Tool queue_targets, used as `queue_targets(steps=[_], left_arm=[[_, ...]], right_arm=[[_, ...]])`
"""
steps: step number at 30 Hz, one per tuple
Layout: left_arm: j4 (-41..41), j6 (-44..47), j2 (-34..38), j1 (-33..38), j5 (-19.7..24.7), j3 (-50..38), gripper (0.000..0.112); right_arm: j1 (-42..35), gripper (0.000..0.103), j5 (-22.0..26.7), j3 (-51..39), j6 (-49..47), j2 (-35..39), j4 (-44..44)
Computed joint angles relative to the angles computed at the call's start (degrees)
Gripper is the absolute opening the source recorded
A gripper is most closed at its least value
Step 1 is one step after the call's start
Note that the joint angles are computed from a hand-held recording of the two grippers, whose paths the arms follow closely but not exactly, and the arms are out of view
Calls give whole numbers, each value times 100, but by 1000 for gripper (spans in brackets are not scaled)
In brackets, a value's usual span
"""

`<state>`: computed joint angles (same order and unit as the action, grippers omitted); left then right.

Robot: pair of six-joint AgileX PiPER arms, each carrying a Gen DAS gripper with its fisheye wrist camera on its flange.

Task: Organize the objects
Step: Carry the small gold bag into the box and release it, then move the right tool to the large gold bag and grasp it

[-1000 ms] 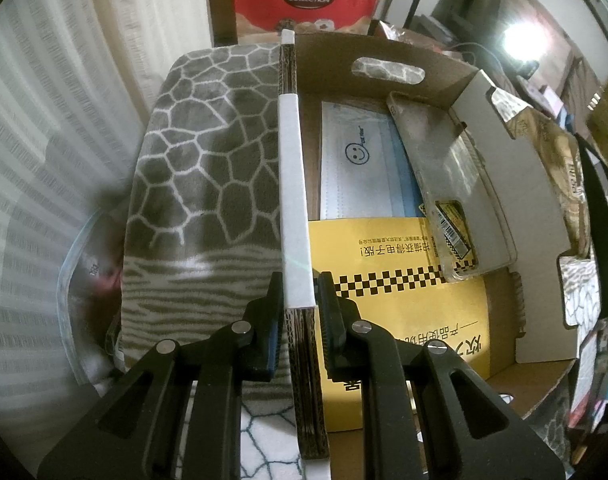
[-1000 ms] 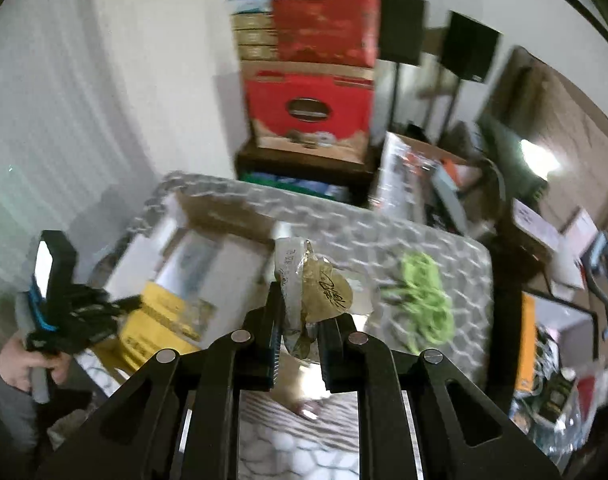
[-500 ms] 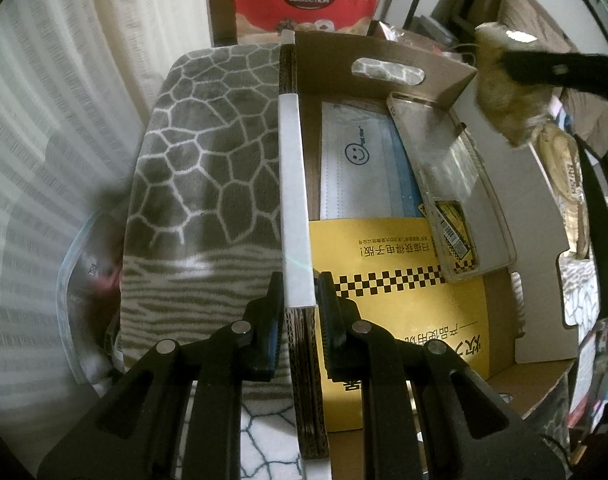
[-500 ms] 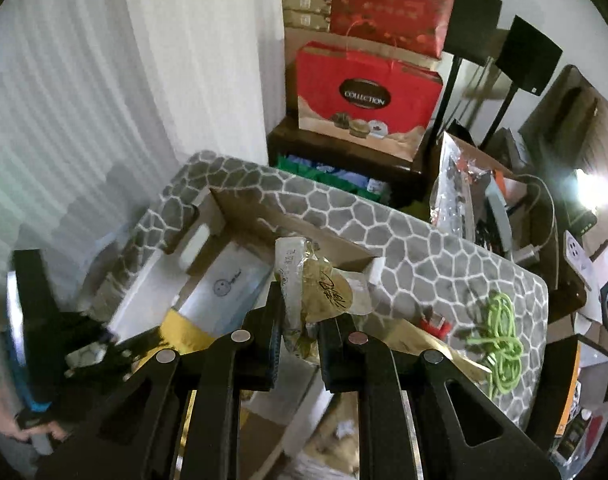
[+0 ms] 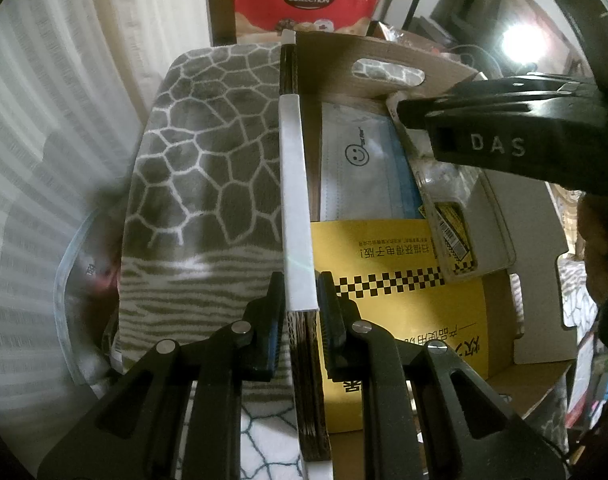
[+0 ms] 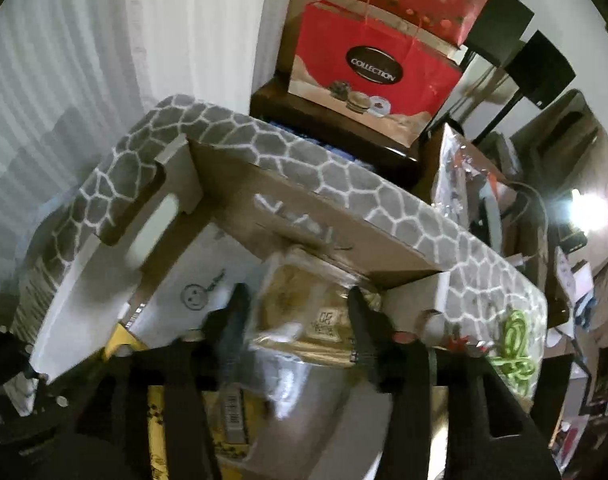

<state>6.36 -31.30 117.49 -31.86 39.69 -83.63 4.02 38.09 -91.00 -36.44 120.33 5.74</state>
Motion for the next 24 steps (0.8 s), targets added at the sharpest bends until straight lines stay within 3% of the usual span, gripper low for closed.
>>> queue_targets(steps=[4,9,12,15,24], left_arm=[[8,8,2,6,3,-1,14],[17,-24,14,-5,5,-16,14],[97,-96,38,-40,47,-56,14],[115,-126,38,-62,71,-67,14],[132,-130,84,-69,148,-163,14]], right_arm=[[-114,64,147,-59,-175,-82,338],[-478,65,745,-281,-770,-283,995],[-761,71,1262,-454,-1051,-422,1246],[-1087,73,1439,-339,-1427,-713,1524],[-2098,73,2161,-872,-1613,-615,1663]])
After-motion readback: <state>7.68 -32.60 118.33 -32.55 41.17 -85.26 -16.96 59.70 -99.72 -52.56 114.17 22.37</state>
